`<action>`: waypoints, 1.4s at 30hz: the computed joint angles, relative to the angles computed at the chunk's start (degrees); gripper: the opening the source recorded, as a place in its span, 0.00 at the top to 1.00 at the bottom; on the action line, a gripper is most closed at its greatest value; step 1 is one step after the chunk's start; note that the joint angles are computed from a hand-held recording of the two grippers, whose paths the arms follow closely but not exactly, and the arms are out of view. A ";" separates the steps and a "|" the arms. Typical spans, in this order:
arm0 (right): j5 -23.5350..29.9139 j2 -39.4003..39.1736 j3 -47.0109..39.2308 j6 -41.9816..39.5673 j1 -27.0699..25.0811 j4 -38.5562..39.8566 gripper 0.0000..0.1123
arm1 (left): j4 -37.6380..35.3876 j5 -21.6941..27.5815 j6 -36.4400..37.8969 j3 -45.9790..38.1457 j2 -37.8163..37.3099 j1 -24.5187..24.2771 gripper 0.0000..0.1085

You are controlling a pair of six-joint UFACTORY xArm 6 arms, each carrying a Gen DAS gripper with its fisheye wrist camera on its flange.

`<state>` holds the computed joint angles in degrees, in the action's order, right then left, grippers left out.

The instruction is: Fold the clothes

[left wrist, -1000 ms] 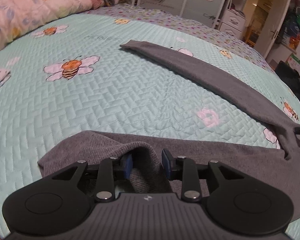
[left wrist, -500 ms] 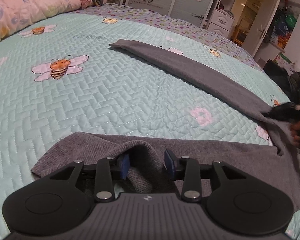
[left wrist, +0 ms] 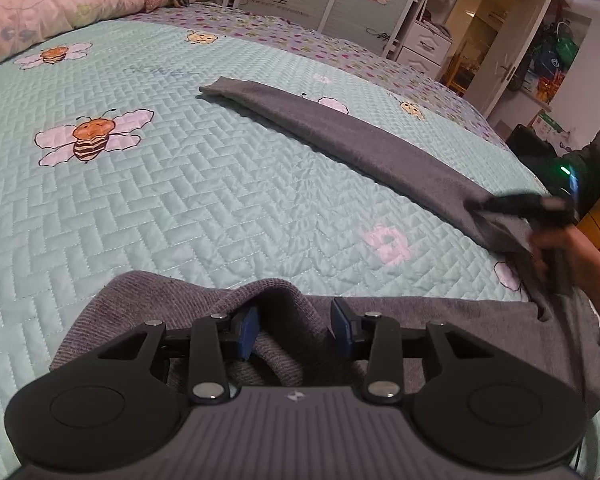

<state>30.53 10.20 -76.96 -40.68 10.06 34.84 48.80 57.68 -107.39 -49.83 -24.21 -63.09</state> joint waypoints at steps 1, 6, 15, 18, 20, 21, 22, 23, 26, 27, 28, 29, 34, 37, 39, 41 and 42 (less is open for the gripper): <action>-5.95 2.33 -1.27 4.11 1.20 -5.41 1.00 | -0.12 -0.30 0.05 -0.12 0.13 0.28 0.62; 0.07 1.69 -3.89 -4.21 2.52 1.28 1.00 | 0.49 -4.81 0.69 3.13 -3.25 2.63 0.62; 7.16 13.69 -18.74 -2.26 6.14 2.36 1.00 | -0.03 -13.77 2.34 4.86 -3.35 8.38 0.62; -1.34 12.84 -17.34 4.73 9.39 -2.06 0.99 | -0.99 -21.12 0.30 7.13 -4.79 13.53 0.62; -2.61 9.78 -13.67 -1.49 11.00 3.13 0.95 | -1.81 -27.29 -1.65 9.02 -5.58 17.77 0.62; -0.23 6.88 -11.14 -7.36 11.51 7.74 0.95 | -2.06 -30.41 -2.82 9.93 -5.81 19.84 0.62; 1.17 5.06 -9.09 -11.58 12.01 9.98 0.96 | -3.03 -33.26 -2.98 10.45 -5.66 21.48 0.62; 1.74 4.54 -8.19 -13.78 12.55 9.89 0.95 | -2.95 -35.56 -3.65 10.66 -5.32 22.64 0.62; 4.52 8.87 -13.56 -7.69 13.47 1.43 1.00 | -1.06 -36.30 -5.29 10.01 -4.84 22.33 0.62; 6.10 11.63 -16.99 -3.30 13.22 -2.19 1.00 | -2.11 -37.11 -3.97 10.73 -5.42 22.05 0.62; 7.45 14.98 -21.51 2.19 13.09 -4.90 1.00 | -4.53 -38.80 -2.10 12.10 -6.40 21.93 0.62; 6.53 17.62 -24.98 7.89 13.16 -6.85 1.00 | -7.09 -40.78 -0.74 14.29 -8.13 21.84 0.62; -6.98 20.88 -25.30 20.10 14.93 -14.74 0.98 | -13.86 -31.70 4.66 20.81 -19.92 15.72 0.62; 3.04 11.00 -17.13 12.14 14.29 2.14 0.95 | -11.71 -25.48 1.49 22.45 -25.51 11.71 0.62; 14.17 0.04 -6.29 2.43 12.51 14.13 0.93 | -10.13 -21.85 -0.86 23.32 -28.77 8.79 0.61; 25.12 -9.39 3.98 -7.02 10.22 21.37 0.73 | -10.62 -20.64 -1.73 23.74 -29.64 6.74 0.58; 28.14 -13.03 7.94 -8.92 9.62 21.99 0.68 | -10.06 -20.89 -4.80 24.31 -29.89 5.95 0.56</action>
